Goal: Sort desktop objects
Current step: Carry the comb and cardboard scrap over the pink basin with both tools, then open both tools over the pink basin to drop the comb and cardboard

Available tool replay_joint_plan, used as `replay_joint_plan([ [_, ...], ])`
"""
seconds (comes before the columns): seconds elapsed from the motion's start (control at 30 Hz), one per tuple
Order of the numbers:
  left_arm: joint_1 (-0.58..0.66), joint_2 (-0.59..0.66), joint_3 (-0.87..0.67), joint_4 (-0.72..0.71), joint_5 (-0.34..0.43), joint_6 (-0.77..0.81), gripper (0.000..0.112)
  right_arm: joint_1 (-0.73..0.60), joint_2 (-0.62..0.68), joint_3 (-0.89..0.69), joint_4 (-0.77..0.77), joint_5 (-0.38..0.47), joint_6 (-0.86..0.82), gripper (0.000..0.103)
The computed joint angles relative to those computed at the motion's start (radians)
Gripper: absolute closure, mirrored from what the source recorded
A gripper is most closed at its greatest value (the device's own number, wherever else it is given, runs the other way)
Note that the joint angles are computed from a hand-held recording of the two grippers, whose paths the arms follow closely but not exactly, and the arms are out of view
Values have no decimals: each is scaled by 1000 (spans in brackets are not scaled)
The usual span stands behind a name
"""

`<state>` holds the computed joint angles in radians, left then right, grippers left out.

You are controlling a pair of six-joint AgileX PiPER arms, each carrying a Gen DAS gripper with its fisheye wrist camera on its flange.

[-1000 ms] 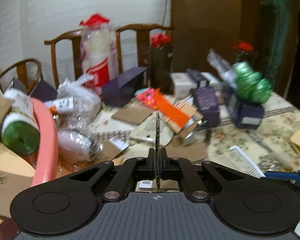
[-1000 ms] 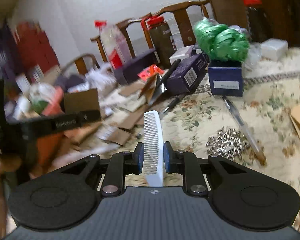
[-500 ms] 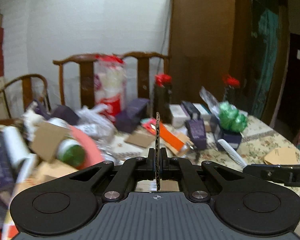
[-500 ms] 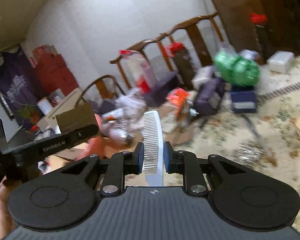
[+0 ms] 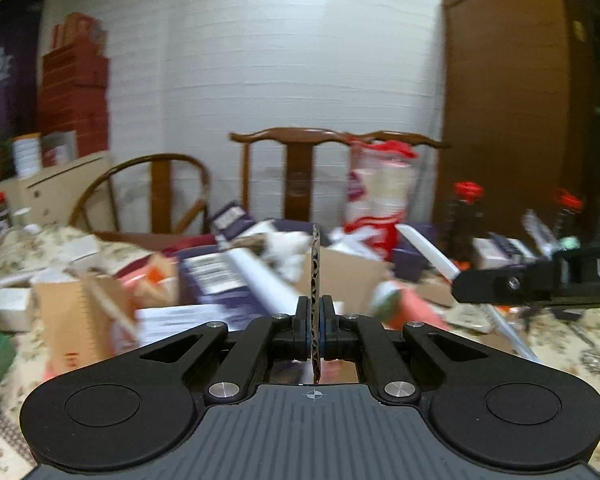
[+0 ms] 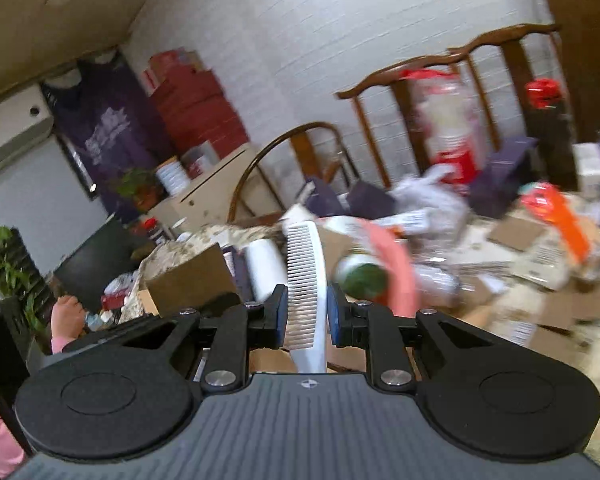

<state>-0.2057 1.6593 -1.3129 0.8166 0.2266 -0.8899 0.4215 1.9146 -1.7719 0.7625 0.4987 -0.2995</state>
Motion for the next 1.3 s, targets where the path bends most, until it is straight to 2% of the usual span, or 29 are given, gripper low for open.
replay_joint_plan([
  [0.13, 50, 6, 26, 255, -8, -234, 112, 78, 120, -197, -186, 39, 180, 80],
  [0.3, 97, 26, 41, 447, -31, -419, 112, 140, 235, -371, -384, 82, 329, 80],
  [0.37, 99, 40, 34, 532, -13, -499, 111, 150, 264, -403, -430, 89, 370, 80],
  [0.47, 115, 67, 14, 488, -24, -459, 111, 164, 289, -424, -489, 85, 397, 80],
  [0.67, 125, 83, 20, 544, -25, -518, 111, 184, 323, -449, -587, 62, 454, 79],
  [0.77, 114, 87, 21, 619, 6, -569, 111, 192, 338, -473, -628, 70, 479, 78],
  [0.9, 113, 90, 16, 583, 11, -524, 111, 194, 356, -504, -649, 77, 495, 78],
  [0.93, 112, 90, 16, 587, 13, -526, 111, 194, 355, -501, -650, 74, 497, 77],
  [1.0, 109, 90, 17, 600, 19, -538, 110, 192, 344, -479, -640, 56, 484, 68],
  [1.03, 109, 90, 18, 604, 18, -542, 102, 192, 331, -453, -643, 34, 485, 57],
  [1.07, 108, 90, 18, 606, 21, -544, 102, 192, 320, -429, -645, 12, 487, 49],
  [1.17, 103, 88, 24, 654, 34, -590, 99, 192, 290, -377, -653, -39, 489, 47],
  [1.2, 100, 86, 28, 687, 40, -623, 95, 190, 282, -366, -641, -46, 476, 47],
  [1.27, 87, 82, 41, 771, 69, -700, 74, 188, 263, -338, -625, -70, 464, 42],
  [1.3, 81, 81, 47, 808, 87, -733, 66, 187, 249, -316, -614, -90, 452, 39],
])
